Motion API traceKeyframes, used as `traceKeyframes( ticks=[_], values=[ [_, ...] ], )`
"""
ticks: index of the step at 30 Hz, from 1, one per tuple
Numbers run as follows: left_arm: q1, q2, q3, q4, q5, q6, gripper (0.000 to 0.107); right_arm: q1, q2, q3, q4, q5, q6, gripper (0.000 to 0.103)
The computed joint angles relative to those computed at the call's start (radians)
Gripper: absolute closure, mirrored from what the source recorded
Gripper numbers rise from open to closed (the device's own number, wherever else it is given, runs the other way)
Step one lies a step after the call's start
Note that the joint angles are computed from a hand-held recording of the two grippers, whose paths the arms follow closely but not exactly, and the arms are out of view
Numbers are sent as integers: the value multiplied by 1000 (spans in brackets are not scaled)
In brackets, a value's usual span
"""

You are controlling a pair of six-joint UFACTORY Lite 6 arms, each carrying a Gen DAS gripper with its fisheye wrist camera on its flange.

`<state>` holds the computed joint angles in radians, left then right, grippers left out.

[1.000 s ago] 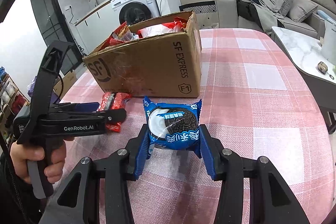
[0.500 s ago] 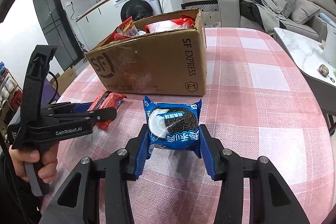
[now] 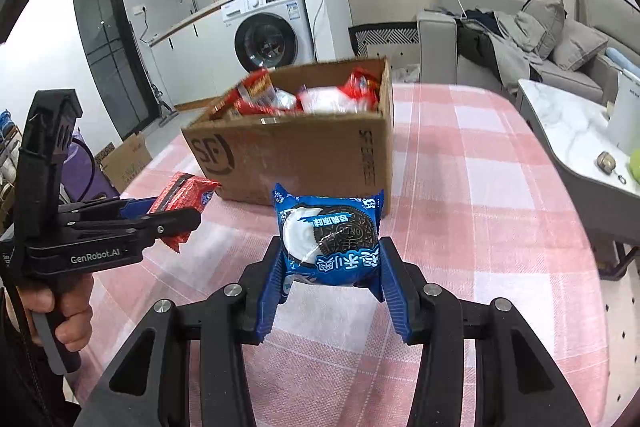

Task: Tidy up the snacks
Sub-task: 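Lift the blue Oreo pack and red packet and carry both over the box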

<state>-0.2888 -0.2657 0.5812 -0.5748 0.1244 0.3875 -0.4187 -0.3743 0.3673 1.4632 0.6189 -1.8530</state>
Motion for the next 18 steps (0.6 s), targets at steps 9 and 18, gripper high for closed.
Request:
traceKeyframes(
  ticks=[9, 18],
  values=[
    [40, -207, 48, 222, 160, -191, 62, -34, -82, 105, -161, 84, 211, 57],
    [85, -158, 204, 222, 222, -165, 62, 29, -79, 226, -210, 77, 329, 57]
  ],
)
